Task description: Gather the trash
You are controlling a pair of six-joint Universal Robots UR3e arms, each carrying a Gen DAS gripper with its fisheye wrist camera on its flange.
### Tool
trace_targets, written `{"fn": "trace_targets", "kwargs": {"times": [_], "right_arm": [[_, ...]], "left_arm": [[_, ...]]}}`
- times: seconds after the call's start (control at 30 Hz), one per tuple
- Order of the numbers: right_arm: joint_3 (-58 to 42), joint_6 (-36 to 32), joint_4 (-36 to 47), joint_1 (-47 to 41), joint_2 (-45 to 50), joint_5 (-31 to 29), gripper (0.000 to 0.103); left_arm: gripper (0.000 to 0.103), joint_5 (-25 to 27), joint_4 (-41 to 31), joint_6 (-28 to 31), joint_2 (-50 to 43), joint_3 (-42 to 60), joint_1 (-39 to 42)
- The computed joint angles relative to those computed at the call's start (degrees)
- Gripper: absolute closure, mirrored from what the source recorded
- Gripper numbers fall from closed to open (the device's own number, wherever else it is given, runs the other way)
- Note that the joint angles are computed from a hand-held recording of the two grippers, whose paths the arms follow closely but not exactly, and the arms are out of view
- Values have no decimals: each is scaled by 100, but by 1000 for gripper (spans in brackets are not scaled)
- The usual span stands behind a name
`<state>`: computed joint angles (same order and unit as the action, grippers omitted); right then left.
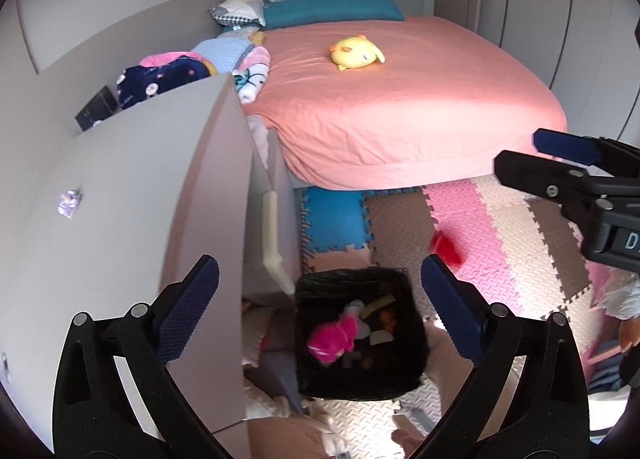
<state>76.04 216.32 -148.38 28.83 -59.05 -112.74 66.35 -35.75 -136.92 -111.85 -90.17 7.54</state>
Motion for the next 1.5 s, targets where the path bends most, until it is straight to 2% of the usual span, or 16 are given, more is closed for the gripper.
{"fn": "trace_targets", "kwargs": {"times": [1.5], "right_arm": [[-205, 104, 179, 131, 118, -84, 27]], "left_arm": [[5, -80, -276, -108, -22, 140, 194]]}}
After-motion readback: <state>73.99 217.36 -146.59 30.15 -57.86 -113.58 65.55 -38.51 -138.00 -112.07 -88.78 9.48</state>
